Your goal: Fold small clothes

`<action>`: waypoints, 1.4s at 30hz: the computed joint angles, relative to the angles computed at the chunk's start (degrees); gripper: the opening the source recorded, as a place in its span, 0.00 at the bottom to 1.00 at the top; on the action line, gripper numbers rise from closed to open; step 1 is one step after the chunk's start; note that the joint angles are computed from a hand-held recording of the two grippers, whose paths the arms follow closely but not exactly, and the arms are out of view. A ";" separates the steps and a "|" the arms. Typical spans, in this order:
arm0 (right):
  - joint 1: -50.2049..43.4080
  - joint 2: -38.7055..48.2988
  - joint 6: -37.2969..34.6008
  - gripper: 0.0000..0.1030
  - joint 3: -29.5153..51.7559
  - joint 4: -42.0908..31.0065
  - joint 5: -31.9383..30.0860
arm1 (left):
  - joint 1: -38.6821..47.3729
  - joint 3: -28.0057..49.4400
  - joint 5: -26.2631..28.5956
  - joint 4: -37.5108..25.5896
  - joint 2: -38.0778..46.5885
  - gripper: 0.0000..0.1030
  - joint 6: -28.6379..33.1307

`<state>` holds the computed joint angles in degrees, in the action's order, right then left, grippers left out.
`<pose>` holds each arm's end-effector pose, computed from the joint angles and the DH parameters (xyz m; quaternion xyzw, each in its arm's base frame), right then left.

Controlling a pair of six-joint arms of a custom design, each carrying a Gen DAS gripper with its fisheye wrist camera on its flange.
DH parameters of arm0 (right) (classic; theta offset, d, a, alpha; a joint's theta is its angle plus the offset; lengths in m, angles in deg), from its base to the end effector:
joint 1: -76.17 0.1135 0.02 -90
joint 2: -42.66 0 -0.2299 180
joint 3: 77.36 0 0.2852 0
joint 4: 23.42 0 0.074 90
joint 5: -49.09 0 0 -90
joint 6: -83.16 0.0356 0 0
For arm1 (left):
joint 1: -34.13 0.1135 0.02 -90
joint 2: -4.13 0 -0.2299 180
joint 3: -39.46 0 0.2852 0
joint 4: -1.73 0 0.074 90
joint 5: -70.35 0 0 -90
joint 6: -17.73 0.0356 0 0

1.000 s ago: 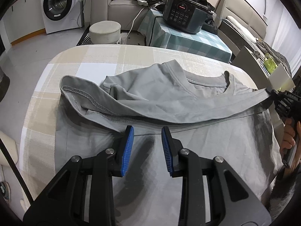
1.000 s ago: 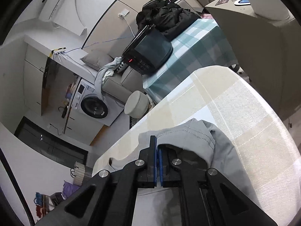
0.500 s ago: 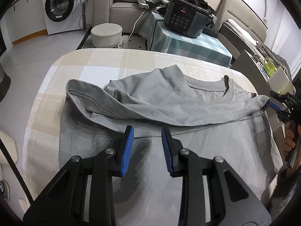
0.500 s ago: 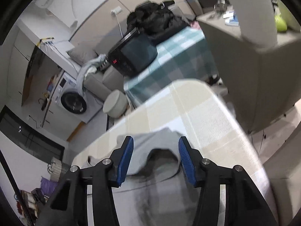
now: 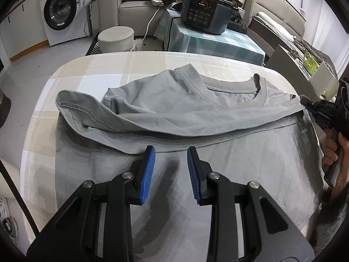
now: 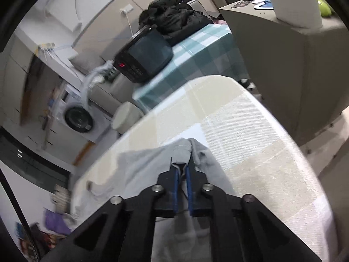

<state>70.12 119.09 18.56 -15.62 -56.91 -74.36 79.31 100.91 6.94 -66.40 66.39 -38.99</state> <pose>0.3114 -0.0133 0.1874 0.1436 0.8890 0.3224 0.2918 0.1778 0.1563 0.2142 -0.0574 0.9560 -0.0627 0.2808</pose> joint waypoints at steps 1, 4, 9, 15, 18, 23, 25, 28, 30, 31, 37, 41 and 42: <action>-1.05 -0.46 2.18 0.04 -0.88 2.22 -3.19 | -0.29 -0.18 -0.02 -0.13 -0.45 0.26 -0.06; -3.57 -1.40 9.96 0.04 -3.13 8.77 -11.26 | -1.08 -0.67 0.27 -1.09 -2.19 0.26 0.04; -5.86 -2.25 17.07 0.04 -4.78 13.73 -15.00 | -3.96 -1.55 3.32 -6.41 -7.88 0.26 1.09; -4.24 -2.48 14.31 0.04 -2.46 9.77 -14.13 | -18.64 -5.49 6.42 -12.61 -17.87 0.27 -5.48; -2.69 -3.54 13.88 0.04 -2.14 9.08 -13.03 | -36.11 -8.71 0.85 -6.88 -20.69 0.27 -19.72; -3.66 -3.64 16.87 0.04 -2.97 10.85 -13.69 | -58.78 -7.25 -8.20 5.53 -10.05 0.27 -39.36; -4.66 -3.61 18.12 0.04 -3.65 12.01 -14.25 | -62.28 -5.75 -10.53 9.54 -6.32 0.27 -43.03; -5.46 -3.83 19.18 0.04 -4.09 12.87 -14.58 | -64.52 -2.62 -13.19 14.46 -0.95 0.27 -47.04; -5.59 -3.78 19.76 0.04 -4.20 13.30 -15.32 | -65.23 0.64 -16.86 15.42 3.67 0.27 -47.85; -5.53 -3.76 19.76 0.04 -4.16 13.31 -15.48 | -65.17 1.88 -18.36 15.09 5.28 0.27 -47.54; -4.77 -3.32 19.12 0.04 -3.41 12.75 -15.15 | -61.42 7.58 -23.37 12.77 8.77 0.27 -43.05; -4.97 -2.52 18.74 0.04 -2.67 12.43 -15.91 | -57.61 11.49 -24.43 13.75 11.84 0.27 -38.96; -5.00 -2.29 18.42 0.04 -2.45 12.07 -15.94 | -56.86 12.54 -24.47 13.95 13.02 0.27 -37.96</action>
